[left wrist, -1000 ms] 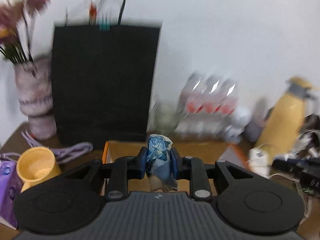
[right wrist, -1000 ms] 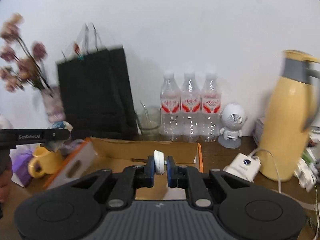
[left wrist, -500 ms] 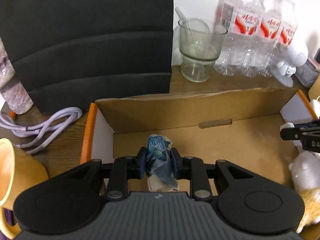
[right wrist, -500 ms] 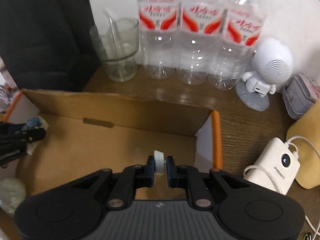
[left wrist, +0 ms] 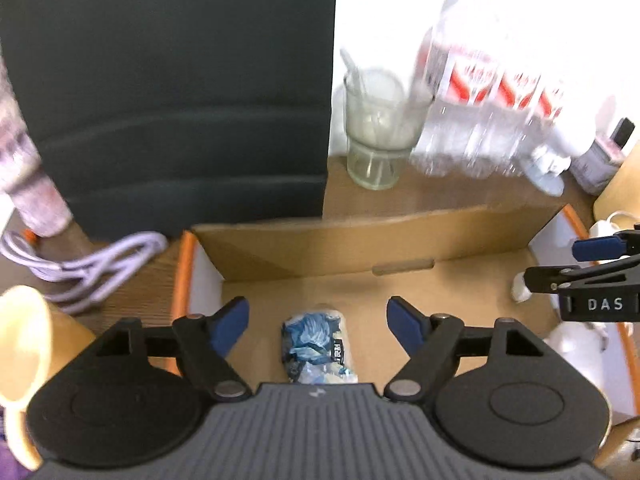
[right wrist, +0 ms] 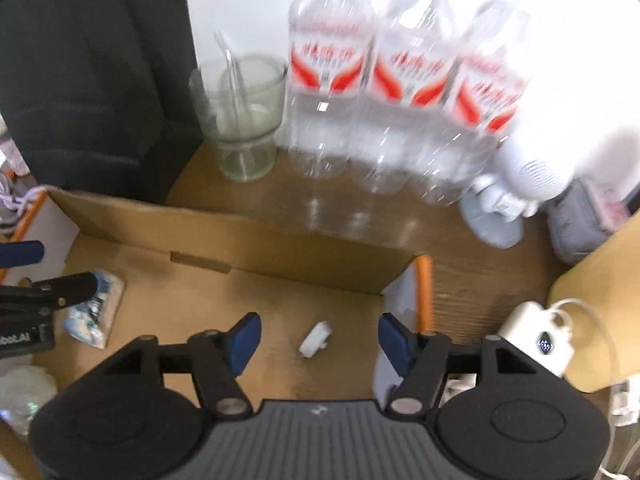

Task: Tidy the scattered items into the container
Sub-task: 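Carry both items over the box and release them inside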

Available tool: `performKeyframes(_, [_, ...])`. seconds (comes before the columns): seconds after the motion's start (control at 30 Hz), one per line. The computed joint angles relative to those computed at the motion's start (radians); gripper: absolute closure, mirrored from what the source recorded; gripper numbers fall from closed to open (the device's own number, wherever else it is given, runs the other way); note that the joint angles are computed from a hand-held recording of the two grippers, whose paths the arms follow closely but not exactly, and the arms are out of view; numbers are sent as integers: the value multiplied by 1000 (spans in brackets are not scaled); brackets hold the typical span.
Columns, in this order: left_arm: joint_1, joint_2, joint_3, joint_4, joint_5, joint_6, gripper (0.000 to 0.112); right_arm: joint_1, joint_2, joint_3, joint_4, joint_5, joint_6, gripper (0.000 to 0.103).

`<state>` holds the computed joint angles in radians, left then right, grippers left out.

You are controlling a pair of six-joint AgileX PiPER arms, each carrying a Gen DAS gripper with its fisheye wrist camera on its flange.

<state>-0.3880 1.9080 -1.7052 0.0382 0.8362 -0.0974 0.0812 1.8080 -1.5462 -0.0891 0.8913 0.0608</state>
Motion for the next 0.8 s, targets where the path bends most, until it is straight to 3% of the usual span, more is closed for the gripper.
performKeyframes(0.13, [0, -80, -25, 43, 65, -72, 9, -27, -99, -27, 36, 83, -23, 37])
performKeyframes(0.33, [-22, -249, -16, 98, 106, -114, 9, -42, -266, -75, 60, 195, -37, 20])
performKeyframes(0.57, [-88, -370, 71, 168, 127, -169, 9, -11, -396, -15, 62, 247, -34, 20])
performKeyframes(0.63, [-103, -418, 130, 200, 99, -204, 9, -10, -438, 20, 63, 232, -24, 20])
performKeyframes(0.8, [-199, -634, 522, 496, -183, -574, 9, -48, -647, 326, 163, -5, -66, 19])
